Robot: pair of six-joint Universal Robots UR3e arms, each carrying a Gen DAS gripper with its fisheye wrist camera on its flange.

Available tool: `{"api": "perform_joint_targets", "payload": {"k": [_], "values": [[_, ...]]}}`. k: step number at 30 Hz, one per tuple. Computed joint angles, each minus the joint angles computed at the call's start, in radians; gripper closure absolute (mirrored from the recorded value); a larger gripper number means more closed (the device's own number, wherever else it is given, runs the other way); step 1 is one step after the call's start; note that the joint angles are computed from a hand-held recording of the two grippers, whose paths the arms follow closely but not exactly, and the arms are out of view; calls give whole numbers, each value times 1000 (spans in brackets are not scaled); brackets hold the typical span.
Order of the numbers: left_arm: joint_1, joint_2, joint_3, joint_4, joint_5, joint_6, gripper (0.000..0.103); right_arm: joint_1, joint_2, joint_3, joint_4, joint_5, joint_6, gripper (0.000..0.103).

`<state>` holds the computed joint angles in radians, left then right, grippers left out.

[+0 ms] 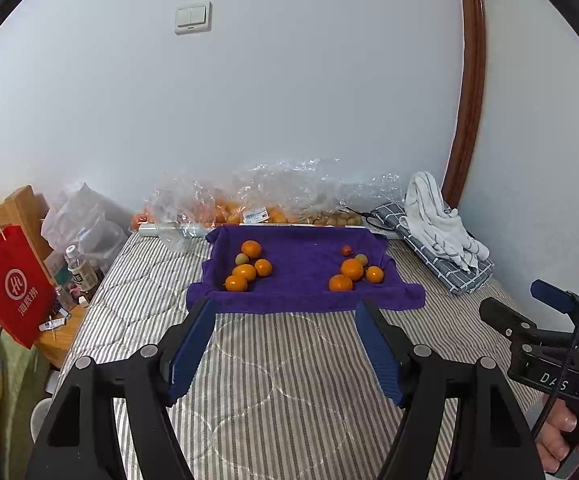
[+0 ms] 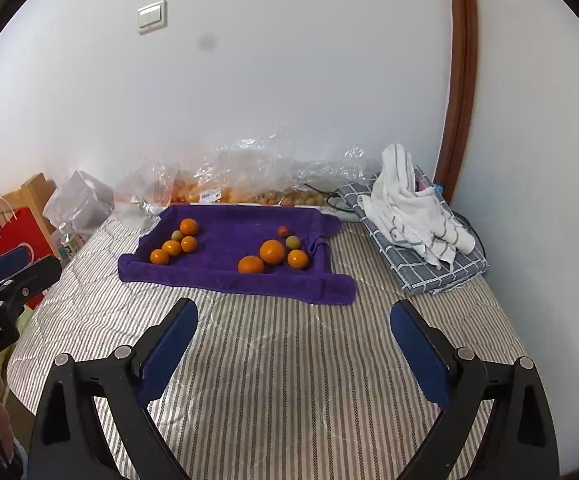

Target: Organize fruits

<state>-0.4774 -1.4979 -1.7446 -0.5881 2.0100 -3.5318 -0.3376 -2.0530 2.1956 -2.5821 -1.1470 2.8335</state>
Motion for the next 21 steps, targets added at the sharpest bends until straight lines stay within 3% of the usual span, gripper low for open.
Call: {"api": "perform_joint_targets", "payload": {"k": [21], "values": [[1,28,-19,-7,-20,-17,31,-52,-81,8,75,41,-26,7]]}}
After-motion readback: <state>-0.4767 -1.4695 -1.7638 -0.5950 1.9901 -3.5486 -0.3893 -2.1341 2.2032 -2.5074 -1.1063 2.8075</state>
